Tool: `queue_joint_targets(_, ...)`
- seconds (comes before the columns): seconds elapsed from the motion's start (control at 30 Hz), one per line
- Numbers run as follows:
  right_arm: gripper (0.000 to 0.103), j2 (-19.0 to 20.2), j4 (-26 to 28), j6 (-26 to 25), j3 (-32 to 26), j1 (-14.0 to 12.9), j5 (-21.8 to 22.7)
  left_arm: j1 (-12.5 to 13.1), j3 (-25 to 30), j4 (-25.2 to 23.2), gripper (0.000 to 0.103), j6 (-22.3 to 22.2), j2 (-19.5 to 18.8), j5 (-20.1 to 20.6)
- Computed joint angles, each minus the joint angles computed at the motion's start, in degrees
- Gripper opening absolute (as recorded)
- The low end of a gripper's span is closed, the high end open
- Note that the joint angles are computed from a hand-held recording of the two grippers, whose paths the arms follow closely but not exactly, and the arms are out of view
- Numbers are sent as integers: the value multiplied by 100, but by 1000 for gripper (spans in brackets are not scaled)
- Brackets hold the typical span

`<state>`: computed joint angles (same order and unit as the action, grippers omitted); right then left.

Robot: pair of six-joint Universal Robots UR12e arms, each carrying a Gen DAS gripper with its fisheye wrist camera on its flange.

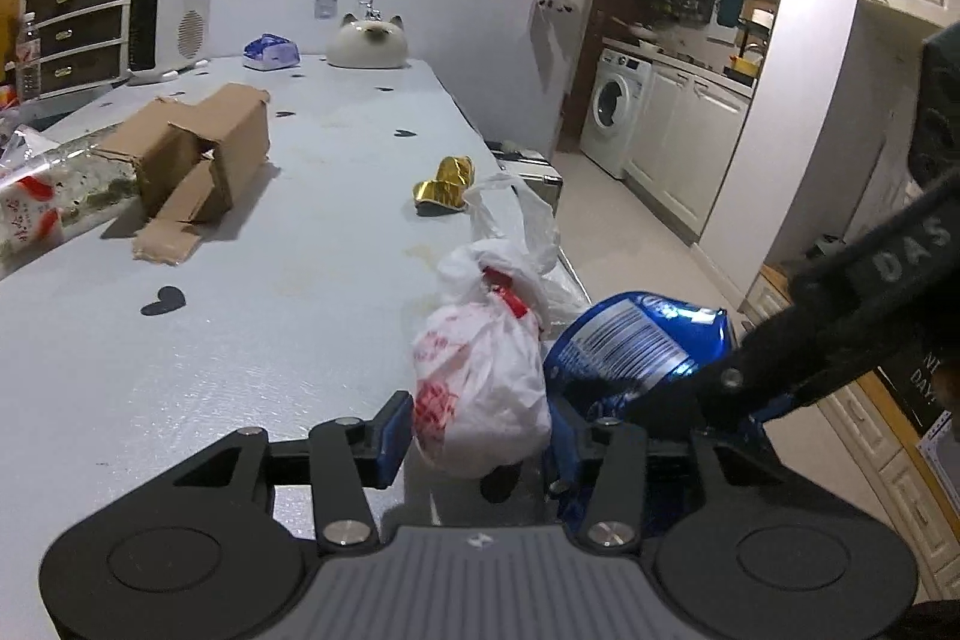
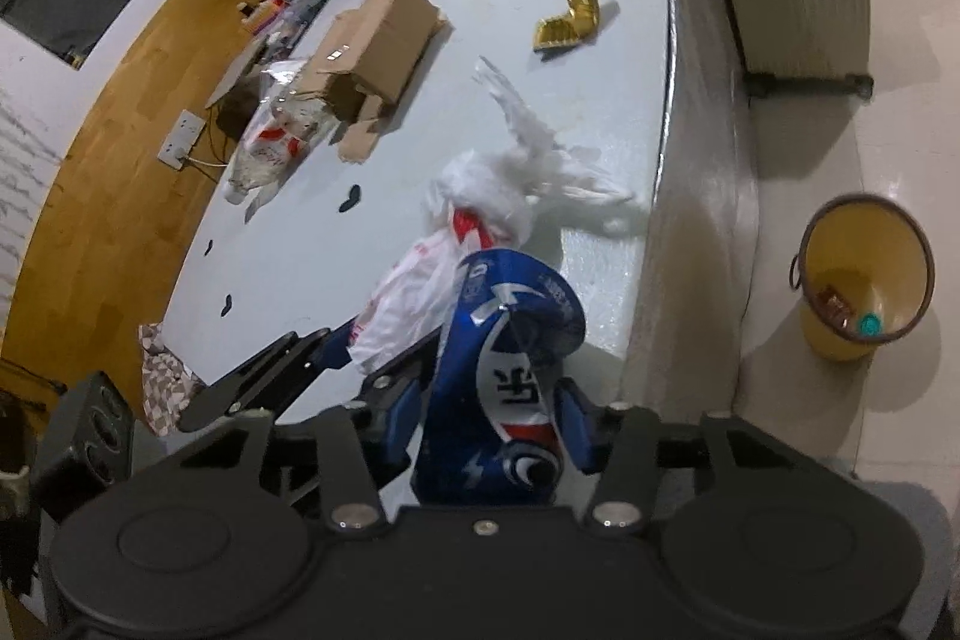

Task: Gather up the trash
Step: 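Lift the white bag with left tool while right tool holds the blue can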

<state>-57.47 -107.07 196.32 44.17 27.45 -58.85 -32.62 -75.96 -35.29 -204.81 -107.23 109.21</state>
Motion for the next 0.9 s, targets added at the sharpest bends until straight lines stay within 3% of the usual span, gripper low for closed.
queue_joint_targets(0.1, 47, 100, 109, 121, -129, 8, -11, -1, -40, -7, 49, 22, 33, -3)
queue_joint_targets(0.23, 43, 188, 166, 110, -232, 12, 28, 35, -118, 9, 77, 10, 127, 26)
queue_joint_targets(0.37, 43, 148, -42, 57, -93, -9, 152, 131, -63, -16, 82, 75, 171, -77)
queue_joint_targets(0.5, 42, 86, -243, 148, 84, -59, 310, 260, 185, -163, 88, 486, 102, -256)
queue_joint_targets(0.73, 42, 42, -411, 203, 205, -98, 398, 518, 969, -1272, 91, 1700, -214, -957)
queue_joint_targets(0.83, 42, 38, -424, 187, 221, -105, 427, 606, 1337, -1864, 91, 1951, -406, -1273)
queue_joint_targets(0.9, 42, 48, -427, 172, 212, -105, 454, 618, 1529, -2252, 85, 2044, -522, -1312)
